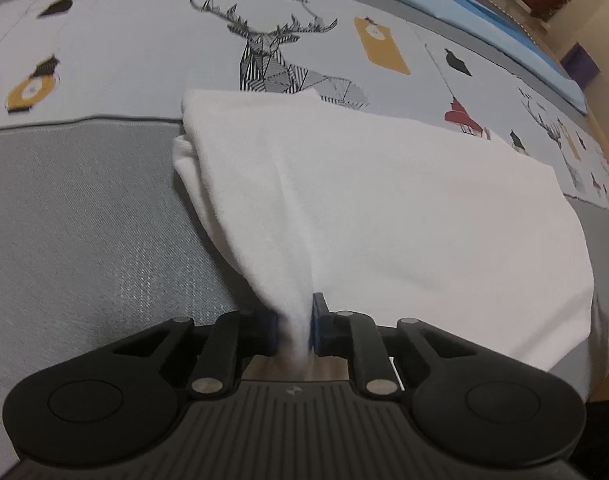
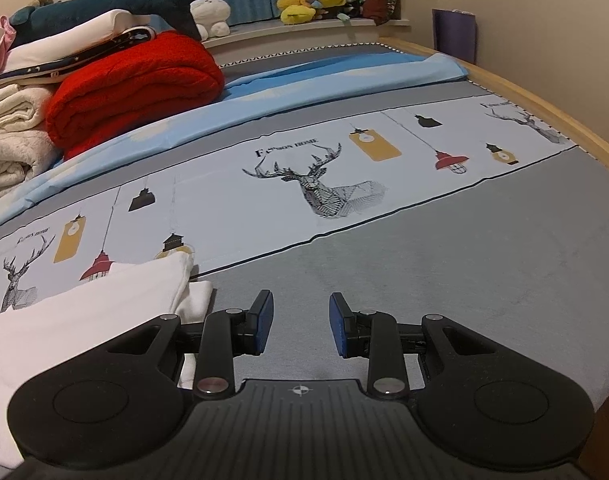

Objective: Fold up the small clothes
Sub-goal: 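Grasp the white shirt's edge with the left tool and lift it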

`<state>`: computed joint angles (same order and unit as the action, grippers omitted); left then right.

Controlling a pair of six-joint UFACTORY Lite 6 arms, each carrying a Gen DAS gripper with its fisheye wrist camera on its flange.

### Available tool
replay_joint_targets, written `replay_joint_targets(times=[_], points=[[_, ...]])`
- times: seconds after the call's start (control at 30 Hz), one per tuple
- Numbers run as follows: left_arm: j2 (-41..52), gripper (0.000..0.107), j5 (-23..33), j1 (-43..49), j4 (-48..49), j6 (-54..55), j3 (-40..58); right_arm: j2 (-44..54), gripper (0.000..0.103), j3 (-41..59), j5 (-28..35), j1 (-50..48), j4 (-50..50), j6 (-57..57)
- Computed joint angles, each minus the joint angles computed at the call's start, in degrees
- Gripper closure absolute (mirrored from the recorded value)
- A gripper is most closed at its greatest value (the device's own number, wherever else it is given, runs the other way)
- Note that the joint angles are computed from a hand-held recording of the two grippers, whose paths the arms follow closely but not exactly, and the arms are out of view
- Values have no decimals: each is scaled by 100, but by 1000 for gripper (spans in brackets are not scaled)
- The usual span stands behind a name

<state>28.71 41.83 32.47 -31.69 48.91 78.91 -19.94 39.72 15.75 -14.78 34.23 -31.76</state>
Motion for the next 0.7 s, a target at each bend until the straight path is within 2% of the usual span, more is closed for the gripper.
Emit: replay_joint_targets(times=[0.13,0.27,0.37,0.5,0.7], points=[[-359,91,-498,-136,451,-125,-390,49,71,27,-128,380,-557,557],[-646,91,-1049,-323,1320,-685,-739,85,71,54,-208,657,-1160,1185],[-716,90,-1376,-398,1801,-947,-934,144,71,123,-208,690,-1291,1348],[-731,91,-1521,-428,1904,-964,-1031,267,71,248,-200,686,-1469,1606],[-650,92,-1360,-486,2076,-1380,-839,305,71,285,-195,763,-1474,1711]])
